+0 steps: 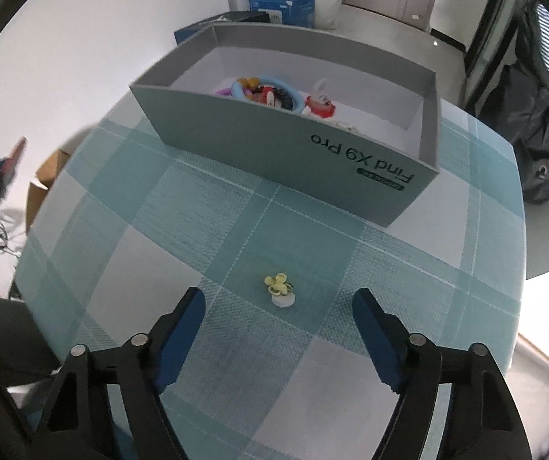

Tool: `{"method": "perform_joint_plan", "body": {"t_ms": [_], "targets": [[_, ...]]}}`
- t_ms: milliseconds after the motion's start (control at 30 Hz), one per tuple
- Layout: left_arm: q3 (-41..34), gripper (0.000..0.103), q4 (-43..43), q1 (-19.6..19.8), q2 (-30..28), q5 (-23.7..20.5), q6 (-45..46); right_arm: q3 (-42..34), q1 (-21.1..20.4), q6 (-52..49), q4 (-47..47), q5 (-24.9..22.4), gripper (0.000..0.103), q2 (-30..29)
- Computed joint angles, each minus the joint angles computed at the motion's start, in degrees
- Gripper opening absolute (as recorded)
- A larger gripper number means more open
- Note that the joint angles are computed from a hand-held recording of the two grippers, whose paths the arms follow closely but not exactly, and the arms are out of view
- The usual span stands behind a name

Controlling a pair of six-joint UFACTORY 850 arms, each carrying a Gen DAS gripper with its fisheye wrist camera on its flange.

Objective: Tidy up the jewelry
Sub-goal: 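Lift the red badge while the right gripper grasps the small yellow charm, then carry the red badge and yellow charm into the grey box with both grippers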

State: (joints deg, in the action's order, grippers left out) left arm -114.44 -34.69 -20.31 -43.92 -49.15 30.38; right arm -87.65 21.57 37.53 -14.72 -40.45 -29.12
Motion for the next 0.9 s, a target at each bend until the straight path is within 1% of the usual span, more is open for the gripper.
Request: {"method": "perform_joint_plan", "body": {"t_ms": [67, 133, 167, 200, 233, 267, 467, 567, 600, 900], "targets": [[-0.1, 0.038, -0.3, 0.2, 0.0, 0.1, -0.1, -0.6, 0.4, 1.3, -1.6, -0.3, 0.070, -0.6], [-0.4, 0.037, -0.4, 0.3, -0.2, -0.1, -0.2, -0.9, 0.8, 2.3, -3.0, -1.0, 0.062, -0.9], [-0.4, 0.037, -0.4, 0.4, -0.2, 0.0, -0.3, -0.9, 0.9, 2.7, -3.7, -1.1, 0.062, -0.9], [-0.3, 0.038, -0.5, 0.5, 0.0, -0.1, -0.3, -0.8, 1.0, 2.9, -3.7, -1.0, 0.058, -0.8], [-0.4, 0.038, -0.5, 0.5, -0.1, -0.2, -0.4, -0.8, 1.0, 3.0, -3.8, -1.0, 0.050, -0.8], [-0.5, 0.037, -0.6, 0.6, -0.1, -0.2, -0.3, -0.5, 1.0, 3.2, -4.0, -0.8, 0.046, -0.6], [-0.5, 0.037, -0.7, 0.6, -0.1, -0.3, -0.3, -0.4, 0.3, 4.3, -3.8, -0.5, 0.031, -0.1], [-0.2, 0.037, -0.6, 0.6, 0.2, 0.0, -0.2, 0.4, 0.2, 5.2, -4.3, -0.5, 0.018, 0.6], [0.0, 0.038, -0.4, 0.5, 0.4, 0.3, -0.2, 0.6, 0.2, 5.3, -4.3, -0.5, 0.010, 0.7], [0.4, 0.038, 0.5, 0.1, 0.5, 1.2, -0.8, 0.9, 0.3, 4.9, -4.6, -0.1, 0.010, 0.8]]}}
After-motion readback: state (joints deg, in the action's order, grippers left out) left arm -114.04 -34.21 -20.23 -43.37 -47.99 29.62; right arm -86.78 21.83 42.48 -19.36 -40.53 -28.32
